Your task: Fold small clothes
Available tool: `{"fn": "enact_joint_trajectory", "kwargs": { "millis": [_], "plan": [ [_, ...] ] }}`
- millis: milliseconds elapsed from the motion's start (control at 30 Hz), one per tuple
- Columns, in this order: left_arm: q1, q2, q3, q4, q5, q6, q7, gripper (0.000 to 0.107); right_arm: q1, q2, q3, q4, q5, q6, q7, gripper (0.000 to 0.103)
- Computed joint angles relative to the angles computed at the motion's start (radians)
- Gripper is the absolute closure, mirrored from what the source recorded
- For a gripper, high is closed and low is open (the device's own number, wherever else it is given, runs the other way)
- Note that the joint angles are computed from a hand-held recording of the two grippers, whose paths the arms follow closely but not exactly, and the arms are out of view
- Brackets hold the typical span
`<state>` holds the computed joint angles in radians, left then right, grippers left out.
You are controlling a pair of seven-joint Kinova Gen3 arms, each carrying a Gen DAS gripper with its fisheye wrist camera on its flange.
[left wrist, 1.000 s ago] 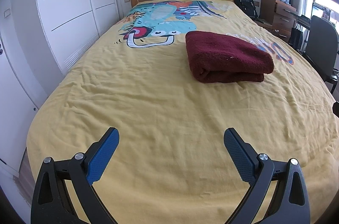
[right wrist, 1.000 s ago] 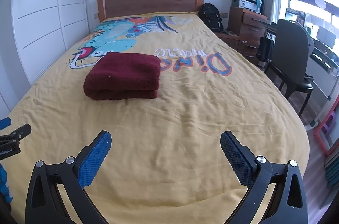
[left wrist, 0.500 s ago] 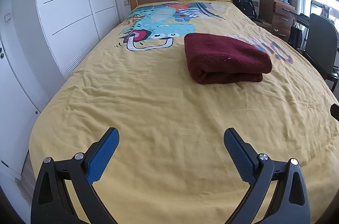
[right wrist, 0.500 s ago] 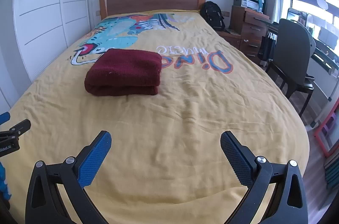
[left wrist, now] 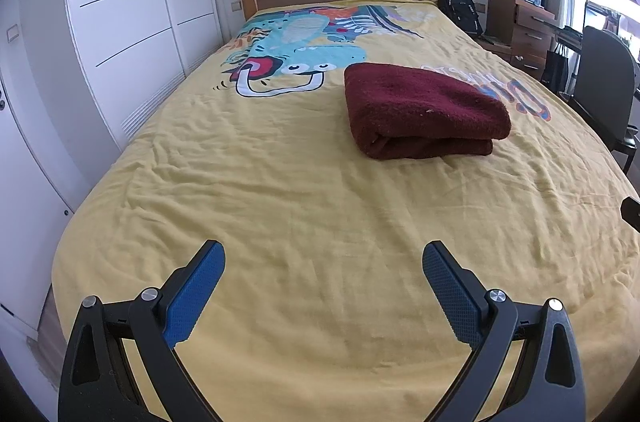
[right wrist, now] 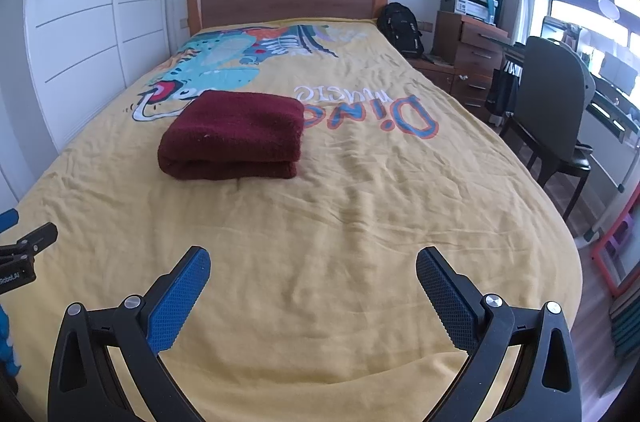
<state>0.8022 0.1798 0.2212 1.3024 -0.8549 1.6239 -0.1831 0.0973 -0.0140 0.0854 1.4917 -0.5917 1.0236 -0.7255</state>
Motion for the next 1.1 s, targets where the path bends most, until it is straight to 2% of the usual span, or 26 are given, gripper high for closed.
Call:
{"fn": "enact_joint_trajectory", "kwargs": {
  "millis": [1100],
  "plan": [
    [0.002,0.002,-0.002,0.003,-0.006,-0.017,0.015,0.010,0.006,0.004,-0.001,0.005,0.024,-0.025,-0.010,0.000]
  ]
}}
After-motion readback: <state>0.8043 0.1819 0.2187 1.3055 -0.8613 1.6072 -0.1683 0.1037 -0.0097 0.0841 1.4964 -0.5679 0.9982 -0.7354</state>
